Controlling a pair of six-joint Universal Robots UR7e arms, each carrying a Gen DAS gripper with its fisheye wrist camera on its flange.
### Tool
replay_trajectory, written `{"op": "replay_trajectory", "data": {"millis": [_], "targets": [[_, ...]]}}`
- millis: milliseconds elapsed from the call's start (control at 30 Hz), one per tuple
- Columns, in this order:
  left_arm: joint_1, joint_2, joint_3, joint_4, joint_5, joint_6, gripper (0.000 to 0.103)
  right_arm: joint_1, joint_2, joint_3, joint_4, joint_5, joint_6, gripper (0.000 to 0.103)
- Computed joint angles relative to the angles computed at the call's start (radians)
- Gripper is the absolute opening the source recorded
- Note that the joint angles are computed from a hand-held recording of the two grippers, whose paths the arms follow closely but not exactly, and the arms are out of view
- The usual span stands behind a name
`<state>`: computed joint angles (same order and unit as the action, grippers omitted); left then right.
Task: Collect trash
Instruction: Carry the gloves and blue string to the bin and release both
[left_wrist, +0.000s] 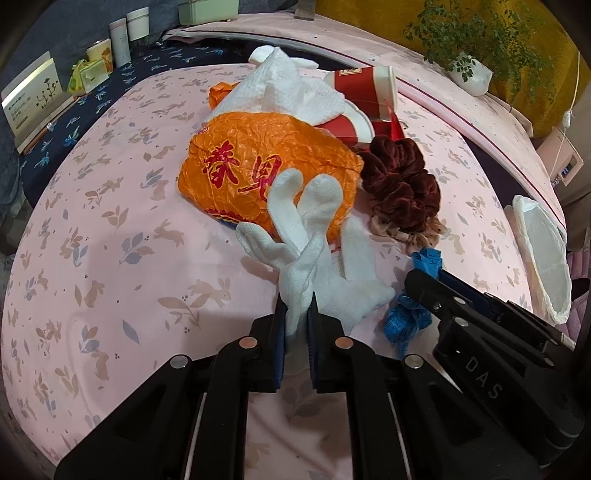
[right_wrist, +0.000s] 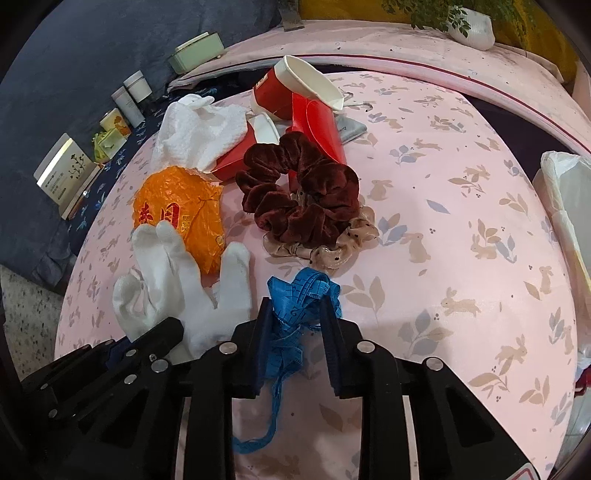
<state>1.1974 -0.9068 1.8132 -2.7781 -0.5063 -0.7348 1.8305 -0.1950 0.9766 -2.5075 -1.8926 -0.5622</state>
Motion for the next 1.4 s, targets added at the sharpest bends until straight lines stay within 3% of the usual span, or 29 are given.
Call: {"op": "replay_trajectory", "data": {"millis": [333,700,900,1400], "targets": [[-0.067,0.045,-0.046,-0.031,0.006,0.072,0.008,-0.015,-0.122,0.132,-0.156,-0.003,-0.055,0.019],[-0.122,0.180,-0.229,-0.050,-0.034,0.235,0.008,-0.058,-0.211,0.150,-0.277,-0.007,-0.078,0.019],[-0.141,0.285,-0.386,-0.049,-0.054,0.354,0.008,-0.086,-0.216,0.091,-0.309,-0.023,-0.082,0.019],[-0.113,0.554,-0.886,0.073,-0.229,0.548,0.009,-0.148,-0.115,-0.208,-0.226,-0.068,-0.039,0.019]]}}
